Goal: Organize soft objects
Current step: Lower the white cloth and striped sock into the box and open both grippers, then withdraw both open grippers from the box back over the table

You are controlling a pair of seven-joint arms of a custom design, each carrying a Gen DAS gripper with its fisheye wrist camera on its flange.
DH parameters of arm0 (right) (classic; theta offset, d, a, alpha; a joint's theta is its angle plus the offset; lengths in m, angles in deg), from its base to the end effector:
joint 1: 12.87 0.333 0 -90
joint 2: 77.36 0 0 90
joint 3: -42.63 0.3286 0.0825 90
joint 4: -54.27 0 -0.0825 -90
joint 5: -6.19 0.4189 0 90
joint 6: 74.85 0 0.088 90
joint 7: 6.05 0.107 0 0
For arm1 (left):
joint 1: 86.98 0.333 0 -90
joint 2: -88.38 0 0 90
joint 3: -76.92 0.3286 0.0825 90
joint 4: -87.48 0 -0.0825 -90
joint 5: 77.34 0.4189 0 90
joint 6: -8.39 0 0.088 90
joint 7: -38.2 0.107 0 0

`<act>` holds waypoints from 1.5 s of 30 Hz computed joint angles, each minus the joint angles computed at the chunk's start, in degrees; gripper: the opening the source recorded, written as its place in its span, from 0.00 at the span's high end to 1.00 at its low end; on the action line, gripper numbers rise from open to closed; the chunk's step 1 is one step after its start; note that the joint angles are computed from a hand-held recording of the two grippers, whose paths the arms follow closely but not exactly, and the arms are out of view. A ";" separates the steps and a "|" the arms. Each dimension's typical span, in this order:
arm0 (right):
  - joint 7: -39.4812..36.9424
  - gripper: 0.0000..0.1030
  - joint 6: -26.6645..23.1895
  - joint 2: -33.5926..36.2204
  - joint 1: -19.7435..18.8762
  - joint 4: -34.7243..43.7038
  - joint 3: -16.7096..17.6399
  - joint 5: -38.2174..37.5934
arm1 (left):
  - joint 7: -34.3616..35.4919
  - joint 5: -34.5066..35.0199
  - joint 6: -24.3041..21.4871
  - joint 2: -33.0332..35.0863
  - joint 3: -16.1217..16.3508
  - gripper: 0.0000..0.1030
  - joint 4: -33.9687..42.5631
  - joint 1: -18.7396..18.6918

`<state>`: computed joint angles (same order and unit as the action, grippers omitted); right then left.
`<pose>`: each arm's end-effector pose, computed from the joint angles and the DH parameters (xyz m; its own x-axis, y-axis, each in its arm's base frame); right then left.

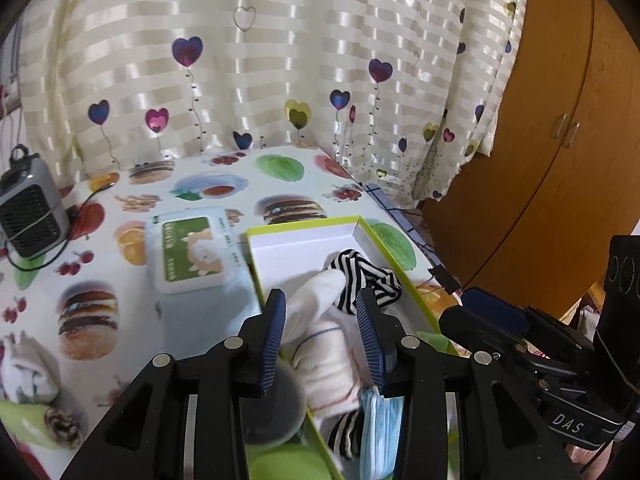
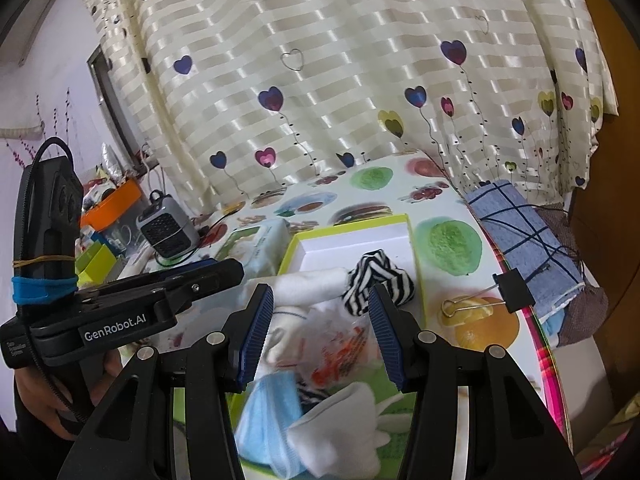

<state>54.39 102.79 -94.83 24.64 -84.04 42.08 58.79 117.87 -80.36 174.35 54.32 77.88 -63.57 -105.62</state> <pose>0.4420 0.2491 0.5140 0.4064 -0.8443 -0.3493 -0.6377 0.0118 -0.7702 0.4142 -0.1281 0.5308 -0.1634 -0.9680 0.1904 -0.6825 -0.0284 -0.7303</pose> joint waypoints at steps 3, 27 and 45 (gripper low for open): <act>1.41 0.51 0.13 -1.33 -0.71 -1.07 1.50 -1.93 | -1.10 0.73 -0.79 -3.82 -0.95 0.66 -2.28 1.21; 8.60 0.49 -3.65 -5.00 2.17 -3.42 4.36 -12.59 | -7.58 5.78 -9.49 -25.13 -1.21 0.66 -14.62 6.05; 9.31 0.49 -5.27 -4.18 2.22 -2.41 5.94 -14.98 | -8.54 6.35 -12.14 -29.36 -0.76 0.66 -17.25 8.11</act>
<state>63.69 97.52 -99.02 26.85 -86.44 48.02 43.81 109.33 -74.02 162.21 24.96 77.12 -80.82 -97.51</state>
